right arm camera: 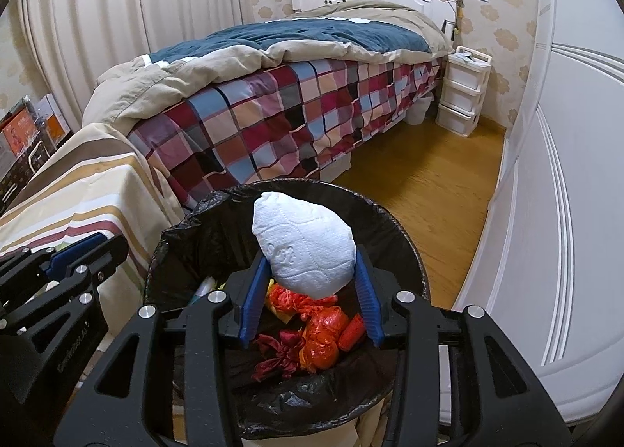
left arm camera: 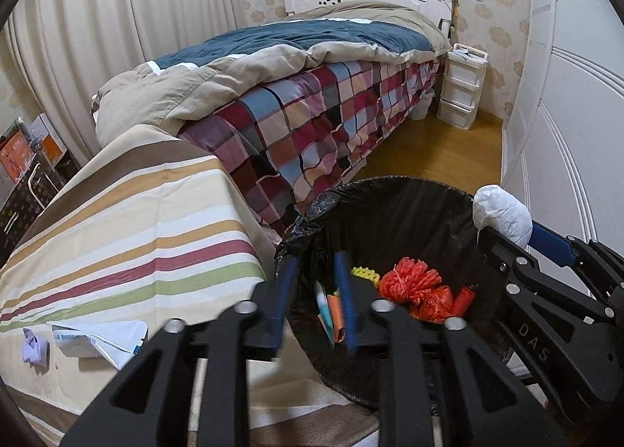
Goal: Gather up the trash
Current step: 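Carry the tube and white paper over the bin and open both tools, then move both open tools back toward the grey paper and lilac cloth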
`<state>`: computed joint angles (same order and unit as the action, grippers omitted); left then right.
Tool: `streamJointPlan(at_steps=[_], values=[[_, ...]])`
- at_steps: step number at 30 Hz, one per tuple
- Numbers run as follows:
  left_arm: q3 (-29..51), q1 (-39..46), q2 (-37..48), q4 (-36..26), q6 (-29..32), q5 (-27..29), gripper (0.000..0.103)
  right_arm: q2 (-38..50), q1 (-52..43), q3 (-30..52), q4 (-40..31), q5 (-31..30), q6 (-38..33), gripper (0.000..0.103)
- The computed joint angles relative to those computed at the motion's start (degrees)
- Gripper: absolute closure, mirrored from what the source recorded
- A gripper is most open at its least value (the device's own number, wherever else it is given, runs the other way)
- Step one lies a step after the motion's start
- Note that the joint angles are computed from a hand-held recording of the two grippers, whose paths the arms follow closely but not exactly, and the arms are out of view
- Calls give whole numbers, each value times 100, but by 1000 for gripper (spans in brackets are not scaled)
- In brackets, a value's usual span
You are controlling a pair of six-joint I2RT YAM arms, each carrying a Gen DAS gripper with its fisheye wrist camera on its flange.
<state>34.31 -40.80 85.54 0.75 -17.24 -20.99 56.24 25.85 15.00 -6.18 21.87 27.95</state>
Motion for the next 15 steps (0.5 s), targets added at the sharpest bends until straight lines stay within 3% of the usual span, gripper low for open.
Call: streamJointPlan(at_steps=[6,15], values=[[-114,-5,-129,73,-66,-88,33,-95,5,-28,-101,131,14,52],[-331,92,-525,-133,-202,-203,24,-491,305,56,-688,397,258,44]])
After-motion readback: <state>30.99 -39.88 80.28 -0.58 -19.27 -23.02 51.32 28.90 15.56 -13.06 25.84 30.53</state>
